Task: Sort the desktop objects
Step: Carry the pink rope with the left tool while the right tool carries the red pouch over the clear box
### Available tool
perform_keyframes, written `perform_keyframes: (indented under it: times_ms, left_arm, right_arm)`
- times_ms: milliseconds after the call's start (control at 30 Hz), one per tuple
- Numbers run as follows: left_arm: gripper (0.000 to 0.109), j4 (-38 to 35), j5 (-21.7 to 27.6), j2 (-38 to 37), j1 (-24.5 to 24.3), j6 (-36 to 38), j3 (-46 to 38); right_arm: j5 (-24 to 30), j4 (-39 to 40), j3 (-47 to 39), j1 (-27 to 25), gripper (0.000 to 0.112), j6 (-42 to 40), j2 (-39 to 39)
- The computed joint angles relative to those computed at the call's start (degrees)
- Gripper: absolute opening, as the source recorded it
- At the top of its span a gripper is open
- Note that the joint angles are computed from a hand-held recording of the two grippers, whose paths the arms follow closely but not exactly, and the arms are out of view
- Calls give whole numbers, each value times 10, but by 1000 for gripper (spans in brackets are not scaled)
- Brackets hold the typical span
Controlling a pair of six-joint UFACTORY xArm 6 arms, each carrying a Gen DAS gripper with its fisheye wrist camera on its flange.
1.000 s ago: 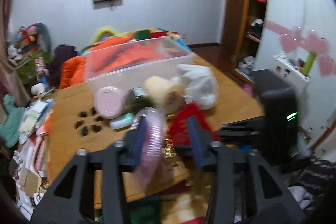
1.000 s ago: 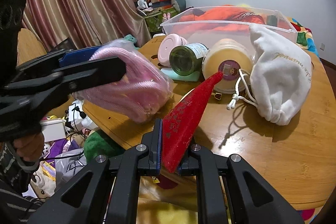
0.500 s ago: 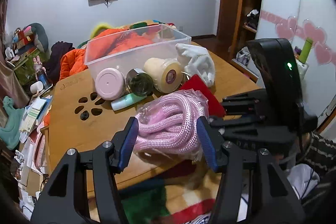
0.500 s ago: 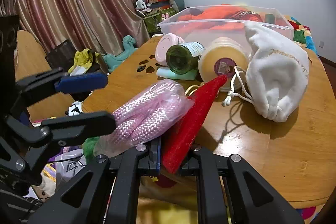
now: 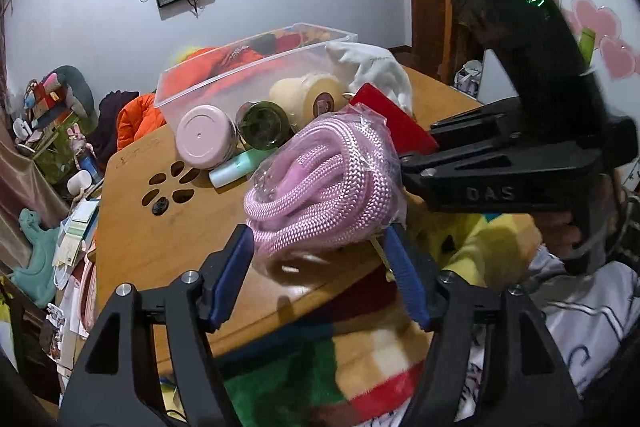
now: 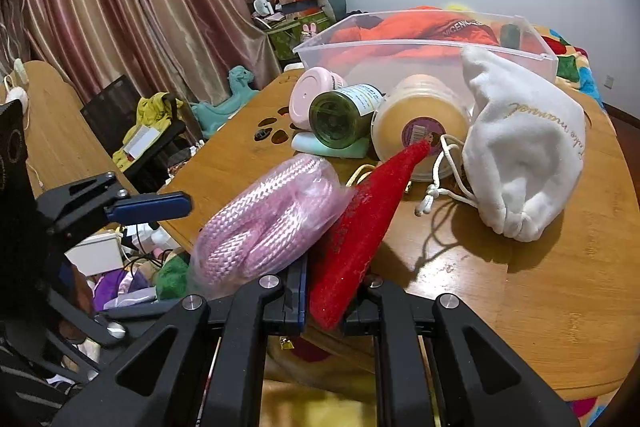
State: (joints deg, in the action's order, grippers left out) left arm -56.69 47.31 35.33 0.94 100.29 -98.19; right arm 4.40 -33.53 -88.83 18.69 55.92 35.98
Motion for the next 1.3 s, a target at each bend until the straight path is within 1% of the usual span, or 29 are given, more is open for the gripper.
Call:
perform_keyframes:
  times_ms: [100, 200, 233, 300, 333, 367, 400, 433, 500, 533, 567, 733, 767, 867, 1033, 1100, 1133, 1233, 1300]
  left_arm:
    - [67, -10, -29, 10, -13, 13, -2]
    - [67, -39, -70, 12, -29, 55, 13]
    - [67, -52, -83, 10, -32, 66, 18]
    - [67, -81, -105, 12, -38, 86, 18]
    - [67, -91, -108, 16, -39, 86, 11]
    - [67, -92, -100, 22, -36, 74, -1]
    - [67, -93, -93, 27, -34, 62, -12]
    - [66, -90, -86, 32, -32, 52, -22]
    - [54, -73, -74, 45, -28, 23, -47]
    - [53, -65, -69, 50, -27, 11, -56]
    - [50, -57, -64, 58, -27, -4, -69]
    - [46, -38, -46, 80, -27, -52, -105]
    - [42, -36, -43, 84, -26, -60, -109]
    - [38, -43, -50, 88, -31, -73, -115]
    - [28, -47, -43, 98, -27, -110, -141]
    - [22, -45, -31, 105, -21, -130, -159]
    - [20, -41, -19, 112, -16, -145, -174]
    - [19, -22, 25, 144, -2, -198, -235]
    - [19, -18, 28, 152, 0, -212, -250]
  right_arm:
    - [-2, 26, 0, 0, 9, -21, 0]
    - [-10, 118, -2, 6, 9, -109, 3]
    - [-5, 123, -9, 8, 9, -120, 6]
    - [9, 106, -26, 11, 9, -121, 11]
    - [13, 97, -33, 12, 9, -119, 13]
    - [17, 76, -37, 12, 9, -104, 14]
    - [26, 33, -45, 10, 9, -68, 16]
    - [30, 12, -48, 9, 9, -50, 15]
    - [26, 6, -43, 7, 9, -43, 10]
    - [24, -10, -40, 4, 9, -26, 6]
    - [26, -42, -35, 1, 9, 6, 0]
    - [36, -136, -5, -12, 9, 103, -30]
    - [37, -143, 1, -14, 9, 110, -35]
    - [54, -174, 9, -14, 9, 140, -47]
    - [55, -187, 16, -17, 9, 150, -55]
    - [58, -201, 16, -17, 9, 161, -56]
    - [56, -206, 17, -17, 9, 166, -57]
    - [45, -214, 17, -21, 9, 175, -57]
    - [41, -219, 15, -22, 9, 181, -57]
